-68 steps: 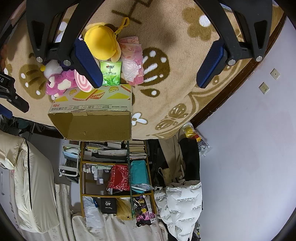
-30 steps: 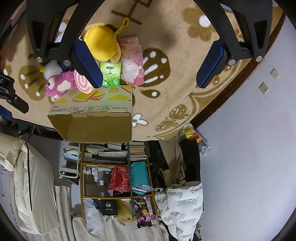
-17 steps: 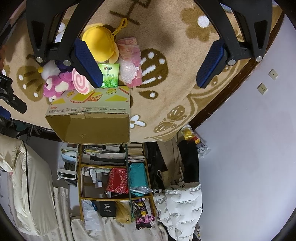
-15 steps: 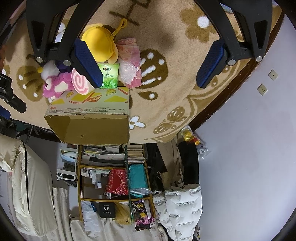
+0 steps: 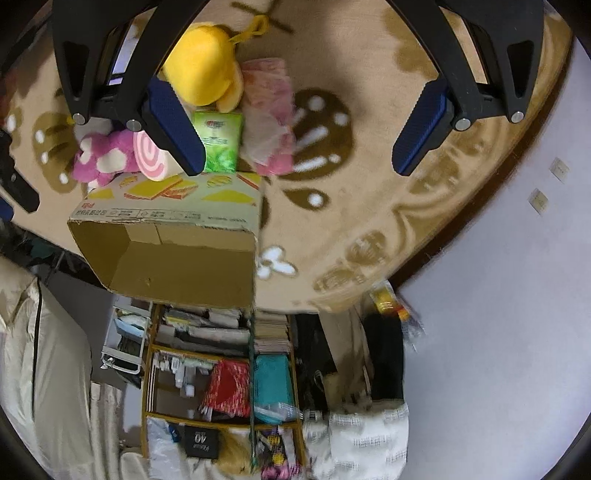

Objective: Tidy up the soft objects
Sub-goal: 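Lower the right tool onto the pink plush bear while the left tool lowers onto the pink tissue pack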

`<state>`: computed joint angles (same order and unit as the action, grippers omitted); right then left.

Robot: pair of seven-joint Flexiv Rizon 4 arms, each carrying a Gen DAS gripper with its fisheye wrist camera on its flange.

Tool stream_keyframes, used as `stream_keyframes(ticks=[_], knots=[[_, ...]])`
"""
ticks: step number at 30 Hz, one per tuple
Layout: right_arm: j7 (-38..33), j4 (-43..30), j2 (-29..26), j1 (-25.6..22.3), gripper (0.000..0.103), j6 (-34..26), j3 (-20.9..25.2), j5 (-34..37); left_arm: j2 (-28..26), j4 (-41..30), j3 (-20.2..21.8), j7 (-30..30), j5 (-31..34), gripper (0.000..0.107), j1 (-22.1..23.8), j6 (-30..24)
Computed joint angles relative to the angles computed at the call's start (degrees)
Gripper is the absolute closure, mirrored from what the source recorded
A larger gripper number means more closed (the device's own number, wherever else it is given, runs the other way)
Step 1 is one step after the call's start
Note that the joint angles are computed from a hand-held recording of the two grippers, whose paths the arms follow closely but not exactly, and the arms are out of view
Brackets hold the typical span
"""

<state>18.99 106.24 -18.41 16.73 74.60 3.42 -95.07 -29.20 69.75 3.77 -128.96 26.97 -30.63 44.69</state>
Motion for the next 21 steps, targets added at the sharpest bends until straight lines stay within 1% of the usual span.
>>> stream_keyframes(ticks=[2,4,9,13,21], knots=[[-2.04,-0.19,-0.72,0.22,0.0,-0.24,0.02,2.13,-1.85,-1.29,-1.03,0.69,-3.23,0.007,1.49,-1.53],[-4.79,-0.38,-1.45,0.77,0.0,-0.6,-0.14,5.33,-3.23,-2.51,-0.85,0.89,-4.26,0.007,1.69,-2.96],[-13.7,-1.02,-3.8,2.47,0.0,0.35,-1.01,17.04,-5.9,-4.54,-0.35,1.0,-6.24,0.007,2.32,-5.41],[-21.66,-1.86,-5.79,3.84,0.0,-0.06,-1.12,26.51,-8.2,-6.25,-0.55,1.98,-8.56,0.007,3.23,-7.59],[-32.44,-3.35,-8.93,6.23,0.0,-0.83,-1.81,39.81,-11.38,-8.22,-1.26,4.57,-13.02,0.007,4.43,-10.68]])
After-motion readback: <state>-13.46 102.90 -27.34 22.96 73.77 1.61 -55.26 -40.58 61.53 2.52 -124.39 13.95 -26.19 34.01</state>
